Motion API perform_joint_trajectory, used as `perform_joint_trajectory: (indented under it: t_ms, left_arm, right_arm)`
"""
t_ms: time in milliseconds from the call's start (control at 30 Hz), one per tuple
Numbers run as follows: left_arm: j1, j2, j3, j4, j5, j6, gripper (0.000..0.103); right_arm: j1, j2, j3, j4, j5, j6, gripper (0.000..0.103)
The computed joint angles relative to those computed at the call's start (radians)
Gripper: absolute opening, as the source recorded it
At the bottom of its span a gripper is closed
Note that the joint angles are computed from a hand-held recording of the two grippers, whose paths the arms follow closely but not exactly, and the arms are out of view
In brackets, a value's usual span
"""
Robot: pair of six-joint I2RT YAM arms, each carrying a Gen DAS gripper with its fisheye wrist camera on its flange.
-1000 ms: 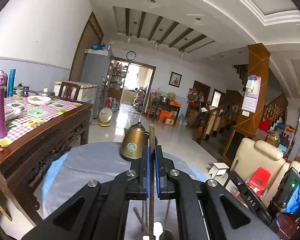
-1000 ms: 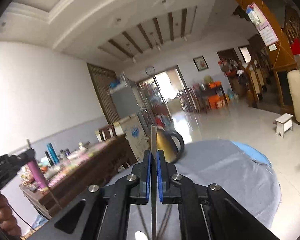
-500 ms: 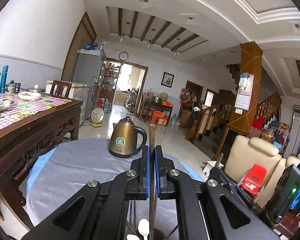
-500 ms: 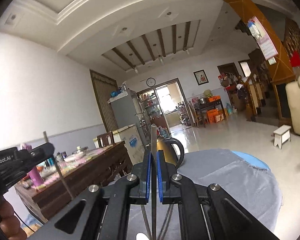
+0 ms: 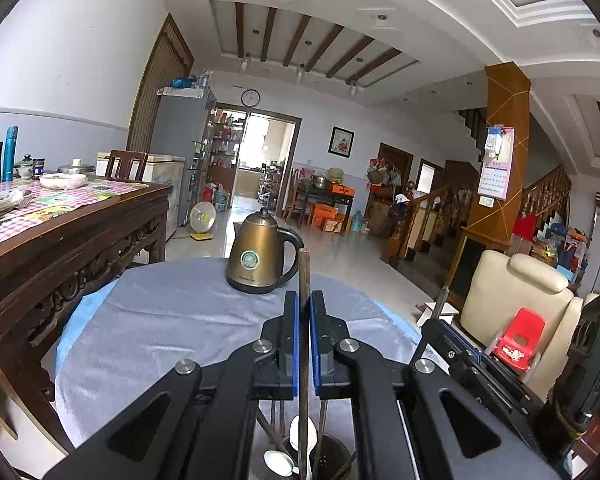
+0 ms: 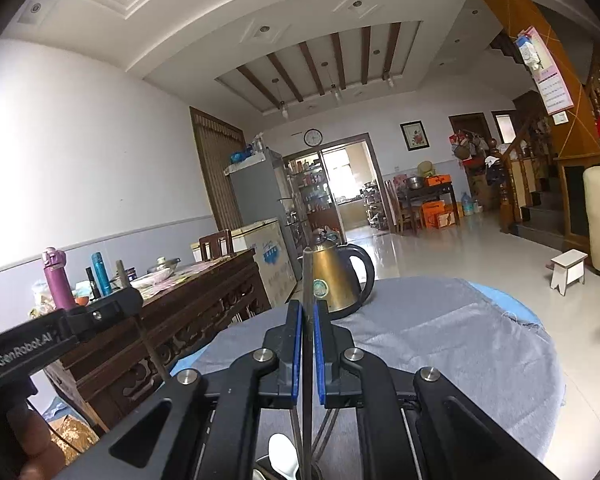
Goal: Organize utensils
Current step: 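Lower both held chopsticks into the dark cup and open both tools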
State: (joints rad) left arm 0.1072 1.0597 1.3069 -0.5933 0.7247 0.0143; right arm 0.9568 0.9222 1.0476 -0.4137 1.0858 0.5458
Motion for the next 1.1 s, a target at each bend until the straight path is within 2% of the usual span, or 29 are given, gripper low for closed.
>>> perform_joint_trajectory:
  t_ms: [567, 1100]
  left_arm:
    - [-0.069, -0.011, 0.021, -0.144, -0.133, 0.094, 0.005]
    - [-0.058, 0.004, 0.038, -0.188, -0.146, 0.107, 0.005]
  right_arm:
    - [-0.004, -0.006, -0.006, -0.115, -0.061, 0.123, 0.007]
    - [0.019, 0.004, -0.018, -0.135, -0.062, 0.154, 0.007]
